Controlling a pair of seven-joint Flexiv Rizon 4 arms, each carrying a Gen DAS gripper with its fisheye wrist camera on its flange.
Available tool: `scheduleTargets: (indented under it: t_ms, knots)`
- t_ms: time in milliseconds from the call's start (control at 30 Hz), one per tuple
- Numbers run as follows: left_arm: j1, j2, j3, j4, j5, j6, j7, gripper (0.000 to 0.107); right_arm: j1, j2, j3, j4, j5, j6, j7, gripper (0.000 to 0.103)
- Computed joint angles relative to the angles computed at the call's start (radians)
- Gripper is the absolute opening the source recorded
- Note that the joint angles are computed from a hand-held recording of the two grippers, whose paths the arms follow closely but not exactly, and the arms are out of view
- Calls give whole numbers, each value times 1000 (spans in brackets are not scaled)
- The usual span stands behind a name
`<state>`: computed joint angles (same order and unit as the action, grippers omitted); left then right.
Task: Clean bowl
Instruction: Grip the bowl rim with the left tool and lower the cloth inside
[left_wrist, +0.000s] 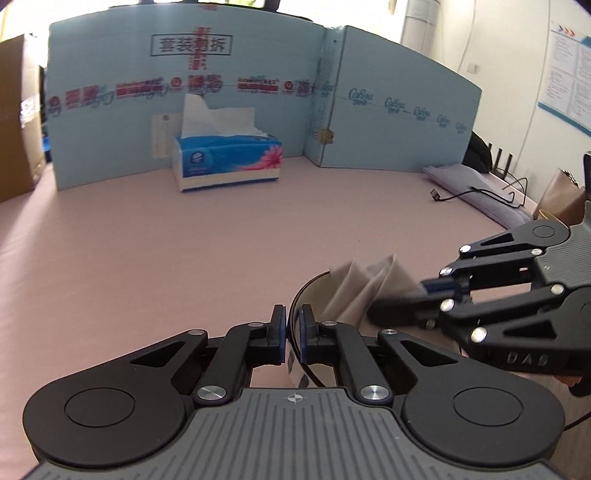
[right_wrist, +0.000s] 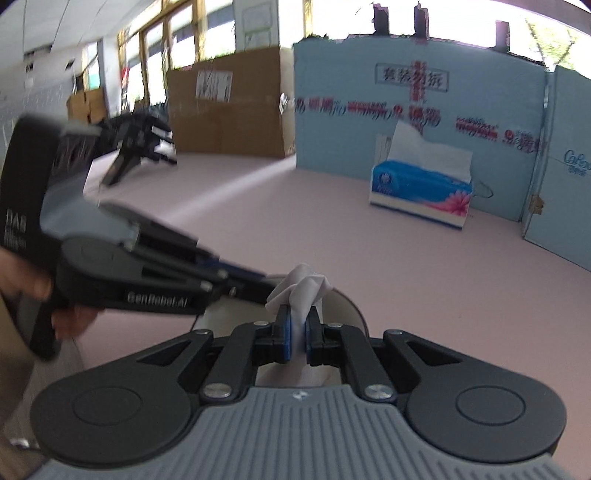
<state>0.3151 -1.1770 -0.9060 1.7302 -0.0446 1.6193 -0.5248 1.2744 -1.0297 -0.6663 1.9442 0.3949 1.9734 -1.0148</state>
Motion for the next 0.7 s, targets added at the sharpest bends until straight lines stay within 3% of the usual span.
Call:
scheduleTargets:
  t_ms: [200, 567, 633, 700]
  knots:
    - [11, -22, -15, 1, 14, 11, 4, 10, -44, 45, 29, 2, -95, -81, -27, 8]
    - [19, -28, -19, 8, 24, 18, 4, 11, 1, 45, -51, 26, -229, -198, 113, 20]
    - [23, -30, -23, 8, 28, 16, 4, 11, 11, 37, -64, 31, -236, -194, 142, 20]
    - [27, -32, -26, 8, 28, 11, 5, 11, 18, 21, -80, 24, -242, -205, 171, 9]
